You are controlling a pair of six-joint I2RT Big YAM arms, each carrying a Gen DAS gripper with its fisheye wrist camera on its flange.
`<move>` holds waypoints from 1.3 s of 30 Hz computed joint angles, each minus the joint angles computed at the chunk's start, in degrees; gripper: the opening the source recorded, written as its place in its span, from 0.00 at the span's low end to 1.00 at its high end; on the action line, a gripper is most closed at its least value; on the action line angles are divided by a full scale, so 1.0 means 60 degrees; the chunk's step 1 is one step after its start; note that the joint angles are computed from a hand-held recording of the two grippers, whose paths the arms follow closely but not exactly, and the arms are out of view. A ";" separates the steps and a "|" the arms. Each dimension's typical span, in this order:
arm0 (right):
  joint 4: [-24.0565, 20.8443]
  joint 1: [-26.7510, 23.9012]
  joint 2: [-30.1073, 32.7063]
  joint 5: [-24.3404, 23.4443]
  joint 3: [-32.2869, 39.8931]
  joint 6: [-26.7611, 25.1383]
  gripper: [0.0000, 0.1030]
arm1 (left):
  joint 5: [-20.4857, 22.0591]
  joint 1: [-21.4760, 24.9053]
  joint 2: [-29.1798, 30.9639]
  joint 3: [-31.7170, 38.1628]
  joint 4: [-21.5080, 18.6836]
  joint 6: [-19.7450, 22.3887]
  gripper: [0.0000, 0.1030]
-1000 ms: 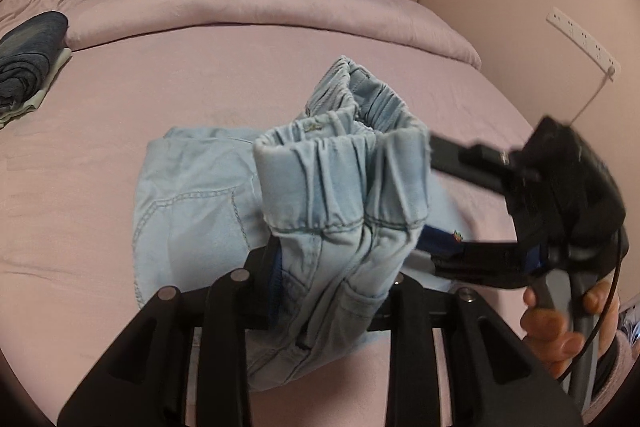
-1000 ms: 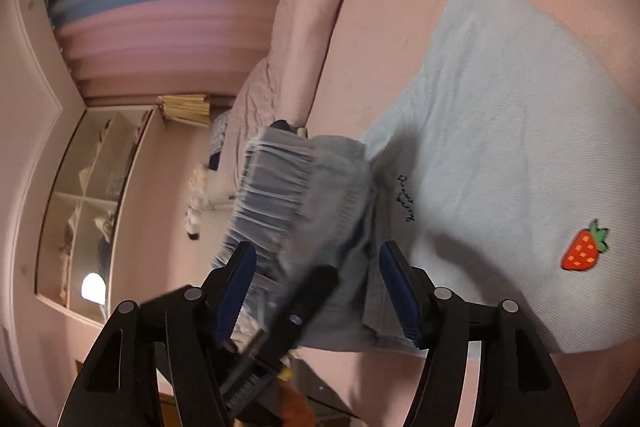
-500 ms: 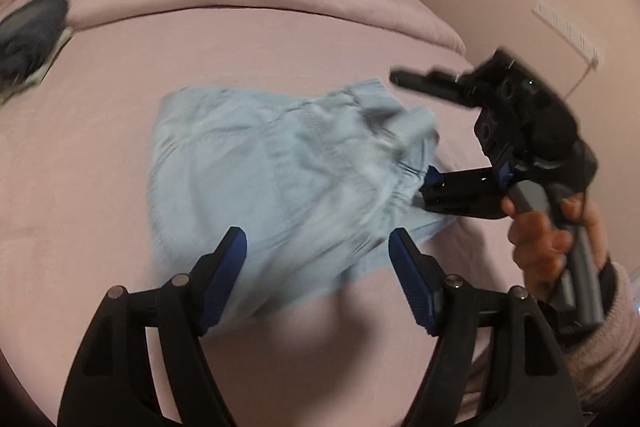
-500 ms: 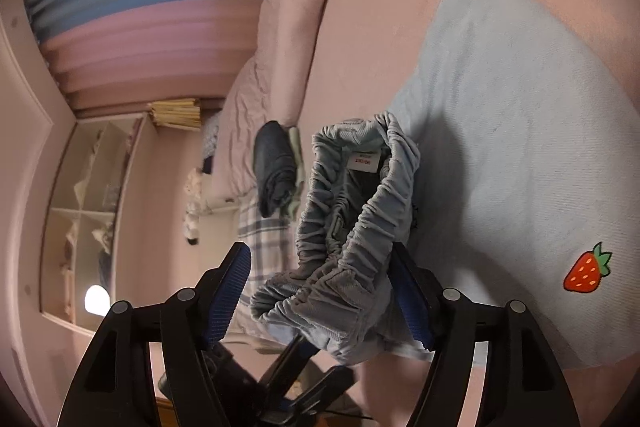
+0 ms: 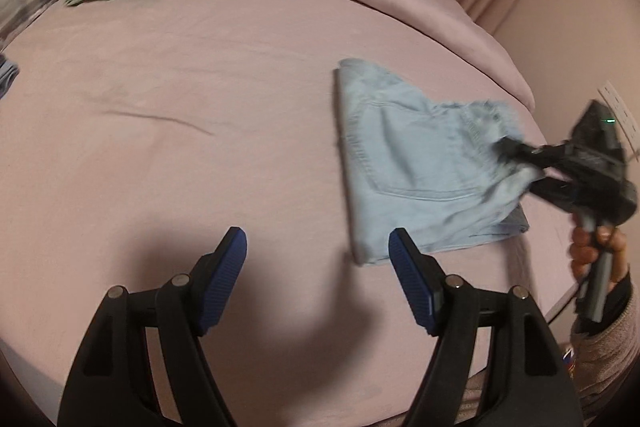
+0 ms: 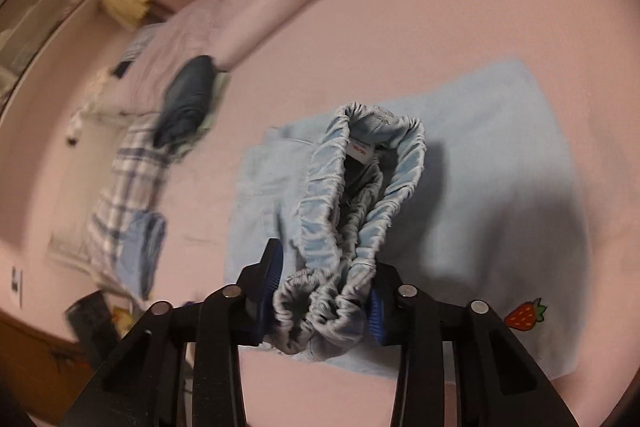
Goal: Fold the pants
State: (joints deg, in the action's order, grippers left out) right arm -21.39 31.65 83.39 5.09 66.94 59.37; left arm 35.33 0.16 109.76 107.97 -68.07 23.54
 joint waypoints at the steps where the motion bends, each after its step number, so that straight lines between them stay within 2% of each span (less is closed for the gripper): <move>1: 0.0082 -0.0013 -0.0142 0.0096 0.0026 -0.0149 0.30 | 0.0005 0.0035 -0.0014 -0.0014 0.0010 -0.0007 0.72; 5: 0.0025 -0.0126 -0.0830 0.0667 0.0012 -0.0740 0.27 | 0.0115 0.0024 -0.0095 -0.0040 0.0084 -0.0010 0.72; 8: 0.0019 -0.0201 -0.1363 0.0925 -0.0302 -0.0800 0.27 | 0.0126 -0.0028 -0.0120 -0.0060 0.0067 0.0080 0.72; 12: -0.0026 -0.0269 -0.1722 0.1127 -0.0823 -0.0362 0.27 | 0.0028 -0.0110 -0.0037 0.0028 -0.0072 0.0172 0.72; 16: 0.0137 -0.0567 -0.1688 0.0682 -0.1442 0.0319 0.27 | -0.0073 -0.0273 0.0025 0.0164 -0.0204 0.0287 0.72; 19: 0.0780 -0.0898 -0.1652 0.0153 -0.2098 0.0927 0.27 | -0.0184 -0.0390 0.0065 0.0266 -0.0234 0.0328 0.72; 24: 0.2911 -0.1398 -0.1701 -0.0975 -0.3387 0.2011 0.27 | -0.0340 -0.0648 0.0225 0.0657 -0.0287 0.0333 0.72; 28: 0.3988 -0.1510 -0.1588 -0.1283 -0.3831 0.2355 0.27 | -0.0319 -0.1006 0.0506 0.1326 -0.0428 0.0172 0.72; 30: 0.4090 -0.1434 -0.1646 -0.1171 -0.3788 0.2153 0.27 | -0.0252 -0.1220 0.0631 0.1712 -0.0446 0.0047 0.72; 33: 0.4354 -0.1454 -0.1670 -0.1457 -0.3704 0.1763 0.27 | -0.0101 -0.1518 0.0953 0.2414 -0.0620 -0.0018 0.72; 35: 0.3711 -0.1486 -0.1488 -0.1549 -0.3366 0.1469 0.27 | -0.0088 -0.1734 0.1255 0.2952 -0.0865 -0.0060 0.72; 37: 0.3581 -0.1569 -0.1332 -0.1604 -0.3359 0.1726 0.27 | -0.0102 -0.1971 0.1734 0.3710 -0.1275 -0.0211 0.72; 39: 0.4162 -0.1653 -0.1350 -0.1686 -0.3726 0.2120 0.27 | -0.0225 -0.2151 0.2093 0.4253 -0.1532 -0.0324 0.72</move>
